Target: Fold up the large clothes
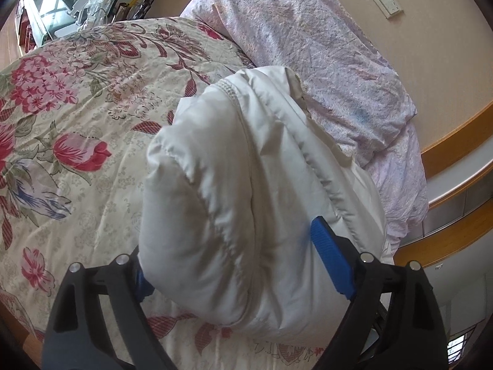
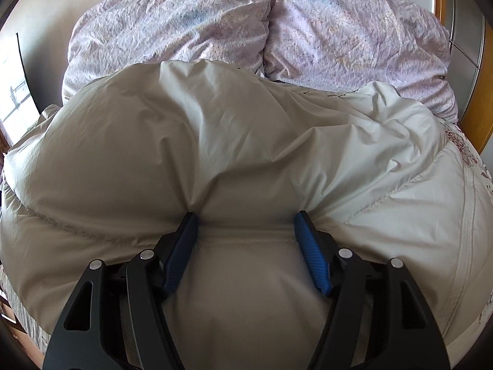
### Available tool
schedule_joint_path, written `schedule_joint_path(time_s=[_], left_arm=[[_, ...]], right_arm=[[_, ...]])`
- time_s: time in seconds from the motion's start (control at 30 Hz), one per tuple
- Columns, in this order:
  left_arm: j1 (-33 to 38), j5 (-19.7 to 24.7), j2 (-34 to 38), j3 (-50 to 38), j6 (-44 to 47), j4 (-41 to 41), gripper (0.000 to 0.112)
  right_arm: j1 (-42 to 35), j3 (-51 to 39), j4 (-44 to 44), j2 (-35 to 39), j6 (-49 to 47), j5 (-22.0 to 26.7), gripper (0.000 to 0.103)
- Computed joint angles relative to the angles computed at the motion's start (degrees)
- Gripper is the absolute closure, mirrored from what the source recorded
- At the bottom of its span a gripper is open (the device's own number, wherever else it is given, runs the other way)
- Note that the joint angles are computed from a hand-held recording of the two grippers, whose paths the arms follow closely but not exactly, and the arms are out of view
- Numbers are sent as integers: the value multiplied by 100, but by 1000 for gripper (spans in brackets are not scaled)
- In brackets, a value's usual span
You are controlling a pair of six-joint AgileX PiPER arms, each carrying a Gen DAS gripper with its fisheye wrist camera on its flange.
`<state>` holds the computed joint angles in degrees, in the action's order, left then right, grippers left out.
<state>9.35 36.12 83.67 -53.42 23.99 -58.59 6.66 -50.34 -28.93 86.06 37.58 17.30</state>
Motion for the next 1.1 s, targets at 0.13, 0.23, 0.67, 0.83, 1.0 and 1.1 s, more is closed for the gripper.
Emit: schedule_joint_path(time_s=[0.13,0.23,0.67,0.83,1.0,1.1], left_arm=[[399,325,200,47,620,-805,36],[502,396,310,55,823,-1067,42],[85,280,-212,-529,59,32,76],[-457,72,-547,-896,-430,803,77],[-1295,-212,-762,-1354,-1021,1687,77],[-1894,-371,-808,-1666,-1394,2272,77]], right_arm=[[25,19,-115,0,140,1,36],[114,33,-527,1,618,59,36],[379,-11,-1469,59,1810,381,36],[398,-22,-1520,69,1849,418,36],[413,-25,-1599,87,1926,440,36],[440,-20,-1697,94,2027,469,36]])
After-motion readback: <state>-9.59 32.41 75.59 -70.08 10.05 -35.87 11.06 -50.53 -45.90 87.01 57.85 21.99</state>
